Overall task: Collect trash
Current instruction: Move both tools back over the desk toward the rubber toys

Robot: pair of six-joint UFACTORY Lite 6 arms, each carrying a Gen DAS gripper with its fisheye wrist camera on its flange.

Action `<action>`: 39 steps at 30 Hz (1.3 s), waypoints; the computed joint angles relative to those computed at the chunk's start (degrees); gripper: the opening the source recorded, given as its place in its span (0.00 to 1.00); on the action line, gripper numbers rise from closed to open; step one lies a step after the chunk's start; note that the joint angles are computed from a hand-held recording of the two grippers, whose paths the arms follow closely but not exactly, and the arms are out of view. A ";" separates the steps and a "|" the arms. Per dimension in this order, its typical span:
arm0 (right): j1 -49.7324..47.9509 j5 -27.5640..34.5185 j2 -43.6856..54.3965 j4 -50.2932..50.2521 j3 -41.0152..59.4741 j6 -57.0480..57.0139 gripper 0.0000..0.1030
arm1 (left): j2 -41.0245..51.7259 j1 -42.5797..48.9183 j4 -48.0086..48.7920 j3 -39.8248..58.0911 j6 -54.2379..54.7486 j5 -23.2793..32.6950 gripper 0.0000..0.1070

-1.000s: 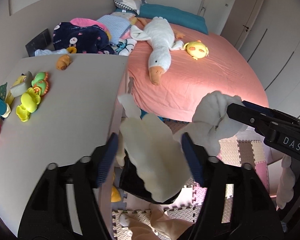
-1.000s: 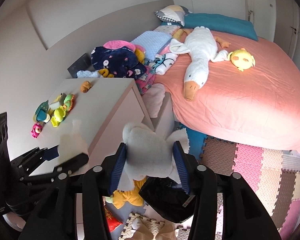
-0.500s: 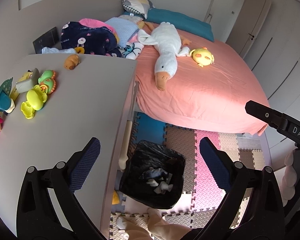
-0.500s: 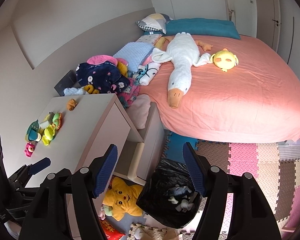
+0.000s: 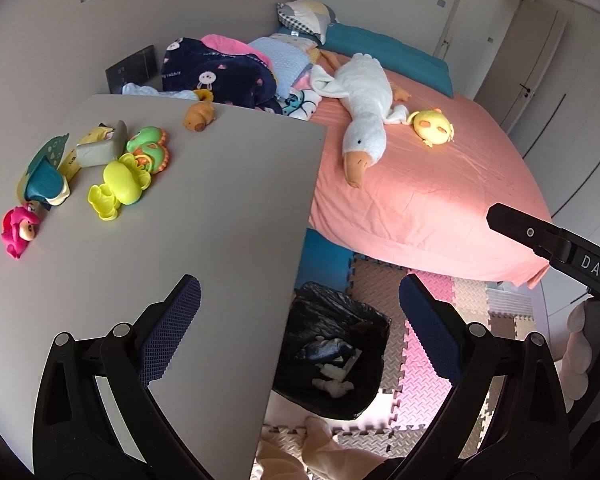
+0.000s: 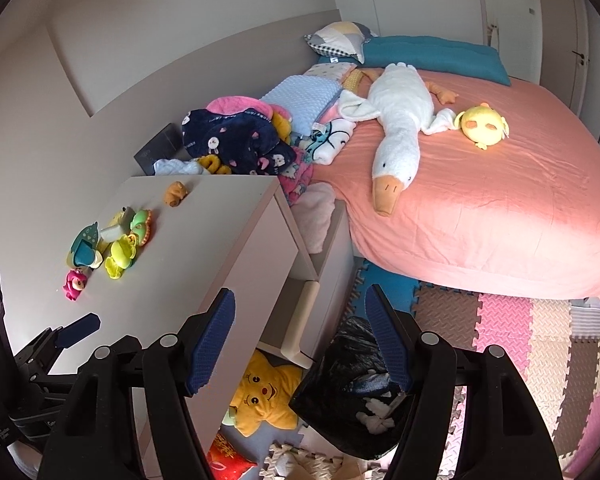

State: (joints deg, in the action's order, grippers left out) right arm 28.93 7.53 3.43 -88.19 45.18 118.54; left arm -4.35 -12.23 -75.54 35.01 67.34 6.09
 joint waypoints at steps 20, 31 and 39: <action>12.79 0.76 25.73 46.69 31.15 -47.75 0.66 | -5.04 30.79 0.15 -5.69 12.52 8.43 0.90; 15.34 5.74 40.18 72.57 51.89 -75.67 0.66 | 3.53 41.25 -7.08 0.13 23.57 10.25 0.90; 15.54 14.34 55.09 84.55 74.71 -89.01 0.66 | 10.95 43.68 -8.89 6.82 25.02 8.74 0.90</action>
State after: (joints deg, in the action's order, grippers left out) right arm 44.47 21.87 58.52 -3.65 119.90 29.53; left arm 6.59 31.45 -84.43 41.83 92.36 14.83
